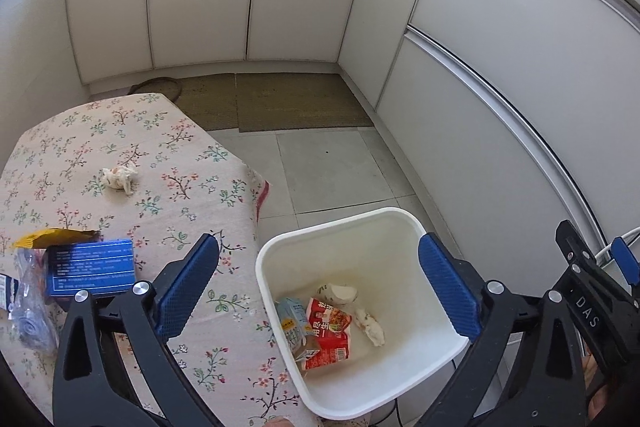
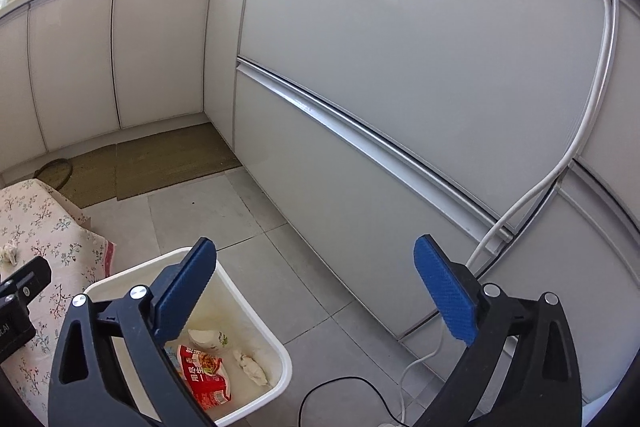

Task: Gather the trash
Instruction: 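Lower the tissue bundle into the white bin and open the left tool, then reach the right tool toward the blue-and-white box while the left tool returns over the table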

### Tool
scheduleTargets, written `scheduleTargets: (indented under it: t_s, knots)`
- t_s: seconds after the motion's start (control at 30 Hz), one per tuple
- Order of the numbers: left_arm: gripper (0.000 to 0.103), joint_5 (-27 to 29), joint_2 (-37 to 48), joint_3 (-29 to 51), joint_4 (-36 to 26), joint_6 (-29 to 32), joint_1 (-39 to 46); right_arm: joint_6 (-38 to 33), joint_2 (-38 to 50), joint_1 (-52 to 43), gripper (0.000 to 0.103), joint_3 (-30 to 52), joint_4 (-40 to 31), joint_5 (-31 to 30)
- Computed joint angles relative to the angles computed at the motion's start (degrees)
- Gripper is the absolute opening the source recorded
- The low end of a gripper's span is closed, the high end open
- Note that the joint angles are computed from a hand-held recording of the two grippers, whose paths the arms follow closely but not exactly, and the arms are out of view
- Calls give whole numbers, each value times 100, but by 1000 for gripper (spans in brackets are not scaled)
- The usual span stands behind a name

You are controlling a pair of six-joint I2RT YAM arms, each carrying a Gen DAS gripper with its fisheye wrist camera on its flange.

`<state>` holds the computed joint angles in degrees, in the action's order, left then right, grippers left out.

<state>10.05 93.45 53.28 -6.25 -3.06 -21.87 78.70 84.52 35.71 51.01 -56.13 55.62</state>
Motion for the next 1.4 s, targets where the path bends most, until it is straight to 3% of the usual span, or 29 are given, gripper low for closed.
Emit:
scheduleTargets:
  t_s: [0.3,0.77,1.13,1.4]
  knots:
    - [96,-58,-304,-149,-35,258,625,135,613,452,96,716,-256,114]
    - [96,300,-240,223,-409,665,2381,-849,2241,1047,96,2787,153,79]
    - [96,532,319,910,-784,1162,3845,-1954,3852,1459,96,5070,457,-150]
    - [96,653,846,1622,-1202,1413,4777,-2786,5292,1687,96,7322,202,-479]
